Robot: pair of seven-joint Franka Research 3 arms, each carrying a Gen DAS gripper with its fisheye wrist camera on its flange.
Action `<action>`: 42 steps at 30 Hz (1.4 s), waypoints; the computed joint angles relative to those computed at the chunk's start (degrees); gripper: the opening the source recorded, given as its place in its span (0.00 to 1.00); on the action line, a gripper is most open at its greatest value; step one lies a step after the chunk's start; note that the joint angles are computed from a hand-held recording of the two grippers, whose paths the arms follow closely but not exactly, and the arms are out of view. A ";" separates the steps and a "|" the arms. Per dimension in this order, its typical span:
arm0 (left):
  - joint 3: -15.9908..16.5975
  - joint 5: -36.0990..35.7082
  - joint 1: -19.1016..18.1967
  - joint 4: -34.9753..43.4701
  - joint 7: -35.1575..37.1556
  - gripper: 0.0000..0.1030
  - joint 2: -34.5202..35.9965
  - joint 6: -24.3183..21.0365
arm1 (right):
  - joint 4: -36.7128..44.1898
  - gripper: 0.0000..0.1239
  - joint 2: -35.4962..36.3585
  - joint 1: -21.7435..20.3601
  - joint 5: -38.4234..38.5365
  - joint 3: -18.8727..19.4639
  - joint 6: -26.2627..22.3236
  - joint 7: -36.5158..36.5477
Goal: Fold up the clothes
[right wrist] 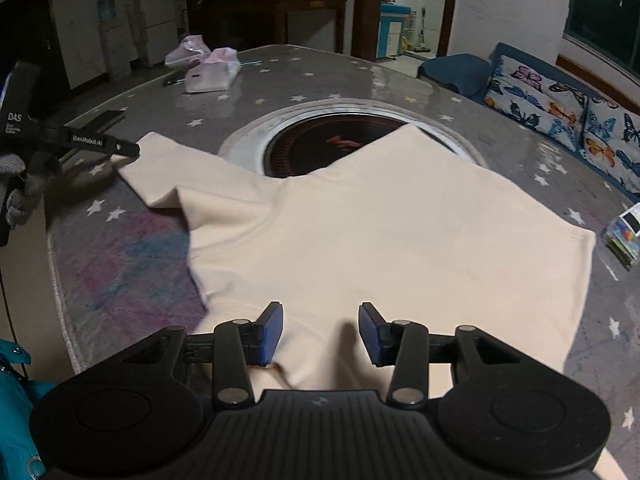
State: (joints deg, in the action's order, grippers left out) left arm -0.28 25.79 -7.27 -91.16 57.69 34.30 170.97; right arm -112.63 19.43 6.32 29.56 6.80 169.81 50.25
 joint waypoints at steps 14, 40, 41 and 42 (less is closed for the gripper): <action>2.62 -0.87 -1.44 10.87 5.78 0.06 7.12 7.32 | -1.13 0.34 -0.16 2.24 -4.01 -1.17 -0.37 2.13; 0.46 -3.83 0.10 16.00 -2.56 0.48 11.16 -1.95 | 10.97 0.34 7.29 2.63 -3.54 1.00 -5.66 -1.96; 0.20 -3.80 0.23 16.30 -2.28 0.47 11.45 -1.66 | 11.01 0.34 7.37 2.76 -3.63 0.96 -5.80 -1.95; -0.09 -3.80 0.38 16.63 -1.88 0.39 11.77 -1.37 | 11.03 0.34 7.43 2.88 -3.71 0.93 -5.89 -1.92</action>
State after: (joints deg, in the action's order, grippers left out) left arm -0.37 21.99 -6.89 -74.53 55.82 46.07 169.60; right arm -101.60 26.86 9.20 25.85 7.73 163.92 48.33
